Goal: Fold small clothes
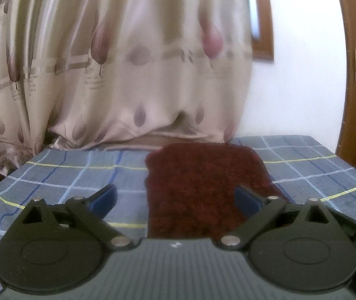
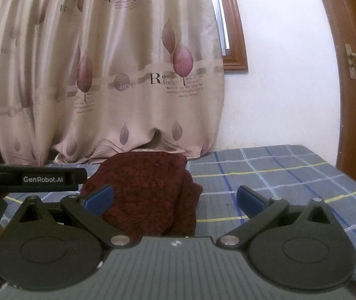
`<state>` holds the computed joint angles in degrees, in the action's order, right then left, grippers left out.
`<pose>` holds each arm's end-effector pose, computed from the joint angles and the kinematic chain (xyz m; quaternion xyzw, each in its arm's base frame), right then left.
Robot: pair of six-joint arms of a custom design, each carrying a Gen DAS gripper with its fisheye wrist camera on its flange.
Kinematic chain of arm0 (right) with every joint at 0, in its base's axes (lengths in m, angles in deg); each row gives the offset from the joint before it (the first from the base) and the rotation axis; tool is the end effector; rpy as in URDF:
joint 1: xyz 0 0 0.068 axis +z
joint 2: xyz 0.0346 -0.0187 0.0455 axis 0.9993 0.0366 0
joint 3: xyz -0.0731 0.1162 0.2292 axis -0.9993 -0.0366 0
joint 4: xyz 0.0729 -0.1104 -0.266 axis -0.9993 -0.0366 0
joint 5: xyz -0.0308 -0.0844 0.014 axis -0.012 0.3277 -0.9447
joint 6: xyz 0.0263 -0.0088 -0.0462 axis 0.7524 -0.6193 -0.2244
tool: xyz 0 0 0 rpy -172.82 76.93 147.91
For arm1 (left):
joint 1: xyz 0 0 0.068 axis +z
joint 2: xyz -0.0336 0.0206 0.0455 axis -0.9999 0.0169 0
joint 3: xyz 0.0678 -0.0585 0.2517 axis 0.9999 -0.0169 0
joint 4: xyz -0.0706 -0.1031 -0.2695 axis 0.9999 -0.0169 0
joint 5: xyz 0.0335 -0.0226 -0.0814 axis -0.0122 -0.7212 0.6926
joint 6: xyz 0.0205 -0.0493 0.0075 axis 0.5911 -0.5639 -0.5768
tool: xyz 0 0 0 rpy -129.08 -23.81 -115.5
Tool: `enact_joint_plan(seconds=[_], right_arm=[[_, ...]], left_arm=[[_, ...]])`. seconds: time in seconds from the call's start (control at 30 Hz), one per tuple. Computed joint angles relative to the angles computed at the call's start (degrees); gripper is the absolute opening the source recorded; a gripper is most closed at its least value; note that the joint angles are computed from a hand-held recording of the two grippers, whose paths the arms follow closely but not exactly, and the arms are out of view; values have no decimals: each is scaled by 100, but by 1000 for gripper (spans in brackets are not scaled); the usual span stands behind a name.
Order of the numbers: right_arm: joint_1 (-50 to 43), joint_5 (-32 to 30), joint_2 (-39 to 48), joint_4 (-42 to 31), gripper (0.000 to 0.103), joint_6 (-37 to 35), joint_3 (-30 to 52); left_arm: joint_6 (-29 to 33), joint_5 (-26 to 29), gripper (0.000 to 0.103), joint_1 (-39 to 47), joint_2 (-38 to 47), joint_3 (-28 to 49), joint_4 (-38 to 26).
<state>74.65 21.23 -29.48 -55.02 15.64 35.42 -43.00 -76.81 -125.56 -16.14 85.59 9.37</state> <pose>0.1956 -0.0302 0.2270 -0.0582 0.7544 0.0934 0.6471 0.2334 -0.1443 0.2529 -0.0369 0.8043 0.0314 0.5923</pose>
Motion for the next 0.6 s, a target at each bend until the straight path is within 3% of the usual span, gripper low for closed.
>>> enact_joint_plan(seconds=[0.6], right_arm=[[269,272,-396,-505,103,-89,18]], left_arm=[[-405,284,102,67,-118,19,-498]])
